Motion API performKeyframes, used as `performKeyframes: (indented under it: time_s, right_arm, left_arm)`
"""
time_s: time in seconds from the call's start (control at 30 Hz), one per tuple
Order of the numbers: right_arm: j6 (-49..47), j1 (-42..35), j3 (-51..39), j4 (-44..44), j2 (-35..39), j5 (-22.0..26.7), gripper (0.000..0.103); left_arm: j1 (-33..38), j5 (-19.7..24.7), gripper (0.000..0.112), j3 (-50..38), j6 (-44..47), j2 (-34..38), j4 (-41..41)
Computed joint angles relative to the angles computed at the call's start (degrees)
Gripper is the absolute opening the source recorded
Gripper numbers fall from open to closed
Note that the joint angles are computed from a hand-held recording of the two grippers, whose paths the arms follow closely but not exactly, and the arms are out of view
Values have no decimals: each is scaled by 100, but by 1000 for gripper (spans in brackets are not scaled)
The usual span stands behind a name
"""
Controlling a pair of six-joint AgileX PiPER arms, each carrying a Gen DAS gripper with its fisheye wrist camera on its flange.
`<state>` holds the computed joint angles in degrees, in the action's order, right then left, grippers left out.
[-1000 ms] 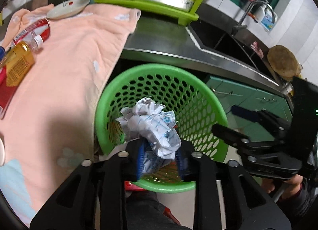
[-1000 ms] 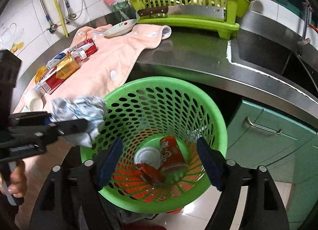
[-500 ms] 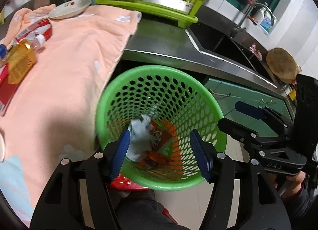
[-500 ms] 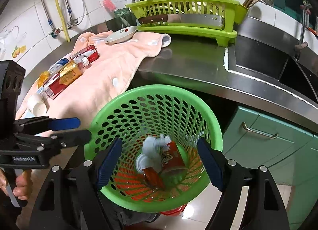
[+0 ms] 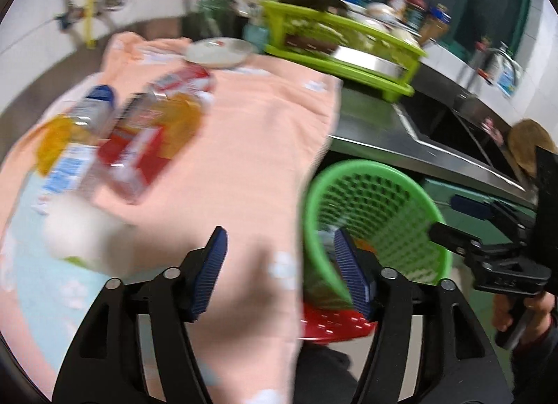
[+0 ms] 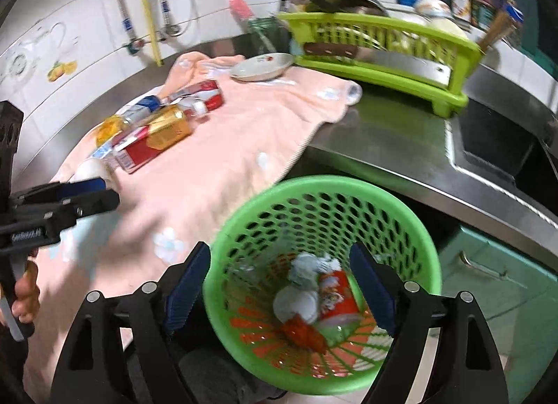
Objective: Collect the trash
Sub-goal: 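Move both grippers back over the towel and grasp the white paper cup with the left gripper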
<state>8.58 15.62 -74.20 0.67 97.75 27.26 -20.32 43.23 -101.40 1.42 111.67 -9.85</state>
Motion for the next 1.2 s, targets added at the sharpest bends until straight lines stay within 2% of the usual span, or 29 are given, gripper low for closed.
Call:
performKeyframes:
  time_s: [0.03,0.13,0.23,0.53,0.83,1.0,1.2]
  right_arm:
    - [57,92,-110,-79,54,38,80]
    - [84,257,-360,-132,185,137,80]
    - [93,405,-634,-186,341,226,81]
    - [-259,617,-1188,110,775,313,82]
    - [-706,603,-1358,499,1056,311,82]
    - [-827,589,-1501,534,1235,402,82]
    - [-835,579,-2188,642,1617,817,82]
  left_arm:
    - [98,-102,74,104,-185,-85,241]
    - [343,-265,76,267,-672,-208,825]
    - [658,-210,78,265,-1007,-210,866]
    - [1432,411,79,-244,-2052,247,361]
    - [1538,1329,79,-1624,-3500,1345,254]
    - [1564,1512,76,-1969,-3778,1666,182]
    - [1552,1364,67,-1826,-3395,1547,260]
